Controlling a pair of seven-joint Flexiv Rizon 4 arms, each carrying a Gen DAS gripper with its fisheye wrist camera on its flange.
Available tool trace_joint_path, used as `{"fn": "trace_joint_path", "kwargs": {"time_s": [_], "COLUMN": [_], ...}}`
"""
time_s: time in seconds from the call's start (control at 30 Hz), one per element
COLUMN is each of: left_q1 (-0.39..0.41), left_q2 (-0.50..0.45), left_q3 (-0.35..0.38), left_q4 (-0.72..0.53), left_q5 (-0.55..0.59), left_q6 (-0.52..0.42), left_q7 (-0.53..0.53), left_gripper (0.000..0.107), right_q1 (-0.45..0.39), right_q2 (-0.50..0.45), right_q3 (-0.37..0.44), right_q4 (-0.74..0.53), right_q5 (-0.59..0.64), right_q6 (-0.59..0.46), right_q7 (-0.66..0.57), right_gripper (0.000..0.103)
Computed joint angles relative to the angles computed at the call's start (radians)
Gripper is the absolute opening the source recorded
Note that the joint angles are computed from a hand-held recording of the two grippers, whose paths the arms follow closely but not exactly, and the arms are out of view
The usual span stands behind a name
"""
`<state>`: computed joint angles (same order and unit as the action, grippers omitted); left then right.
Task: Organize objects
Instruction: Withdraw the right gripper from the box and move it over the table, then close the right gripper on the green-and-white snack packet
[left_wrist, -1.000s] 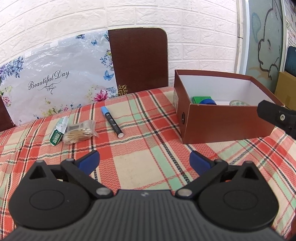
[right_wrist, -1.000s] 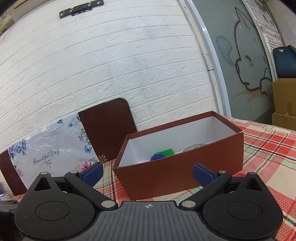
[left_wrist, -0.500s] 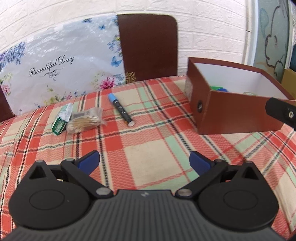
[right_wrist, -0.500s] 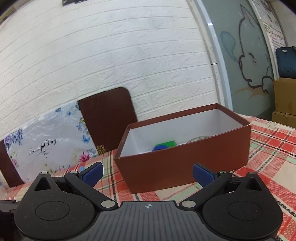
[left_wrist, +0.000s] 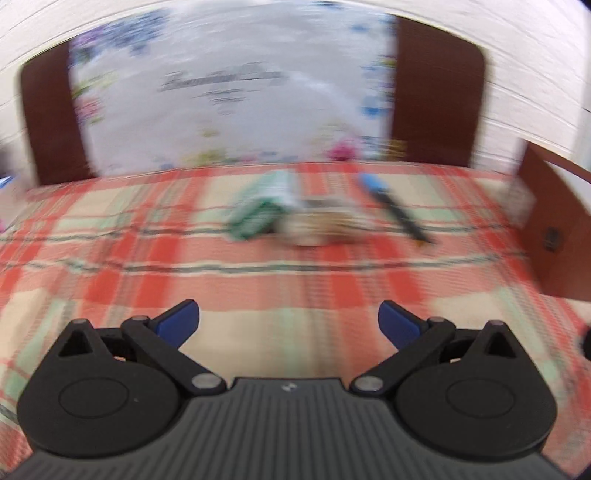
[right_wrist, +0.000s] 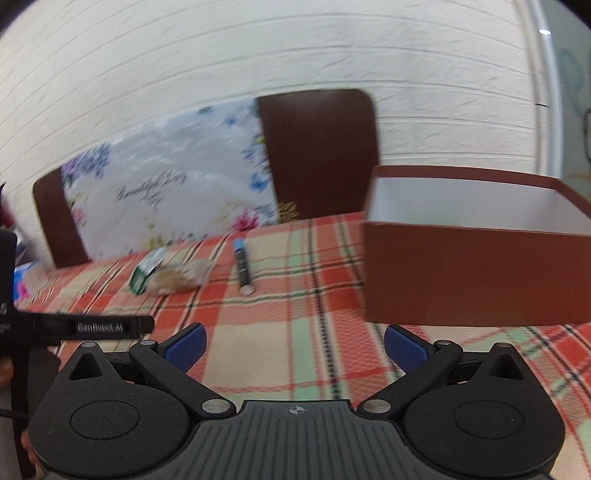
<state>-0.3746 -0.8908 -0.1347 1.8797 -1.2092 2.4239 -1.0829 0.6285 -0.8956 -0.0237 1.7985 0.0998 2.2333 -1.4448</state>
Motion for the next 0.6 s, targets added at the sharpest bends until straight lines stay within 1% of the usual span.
{"fn": "trace_joint_path", "kwargs": {"time_s": [0.07, 0.13, 0.17, 0.2, 0.23, 0.27, 0.3, 0.33, 0.37, 0.47, 0.6], "left_q1": [0.018, 0.05, 0.085, 0.148, 0.186, 0.197, 0.197, 0.181, 0.16, 0.146, 0.175], "left_q2": [-0.008, -0.013, 0.0, 0.023, 0.023, 0.017, 0.014, 0.01, 0.005, -0.001, -0.004], "left_q3": [0.016, 0.027, 0.022, 0.006, 0.013, 0.03, 0.04, 0.055, 0.072, 0.094, 0.096], "left_q4": [0.028, 0.07, 0.111, 0.171, 0.207, 0.219, 0.218, 0.208, 0.2, 0.194, 0.213], "left_q5": [-0.009, 0.02, 0.075, 0.196, 0.312, 0.373, 0.39, 0.379, 0.366, 0.389, 0.456], "left_q6": [0.035, 0.061, 0.05, 0.038, 0.08, 0.104, 0.099, 0.089, 0.088, 0.087, 0.118], "left_q7": [-0.042, -0.117, -0.203, -0.355, -0.49, -0.56, -0.577, -0.57, -0.557, -0.554, -0.641], "left_gripper": [0.103, 0.103, 0.103, 0.103, 0.103, 0.103, 0.103, 0.103, 0.103, 0.103, 0.103], "right_q1": [-0.005, -0.004, -0.007, -0.01, -0.006, -0.001, 0.004, 0.01, 0.012, 0.005, -0.036], "right_q2": [-0.009, -0.018, -0.025, -0.034, -0.045, -0.058, -0.07, -0.085, -0.101, -0.152, -0.231], "right_q3": [0.007, 0.013, 0.019, 0.025, 0.024, 0.019, 0.014, 0.01, 0.01, 0.028, 0.099], "right_q4": [-0.021, -0.054, -0.073, -0.094, -0.117, -0.144, -0.174, -0.209, -0.246, -0.36, -0.526], "right_q5": [-0.049, -0.091, -0.115, -0.141, -0.163, -0.184, -0.203, -0.22, -0.24, -0.321, -0.473], "right_q6": [-0.027, -0.063, -0.076, -0.085, -0.09, -0.098, -0.114, -0.129, -0.144, -0.183, -0.255], "right_q7": [-0.01, -0.015, -0.015, -0.017, -0.024, -0.034, -0.041, -0.046, -0.05, -0.057, -0.041], "right_gripper": [0.1, 0.096, 0.096, 0.094, 0.092, 0.09, 0.088, 0.086, 0.085, 0.085, 0.085]}}
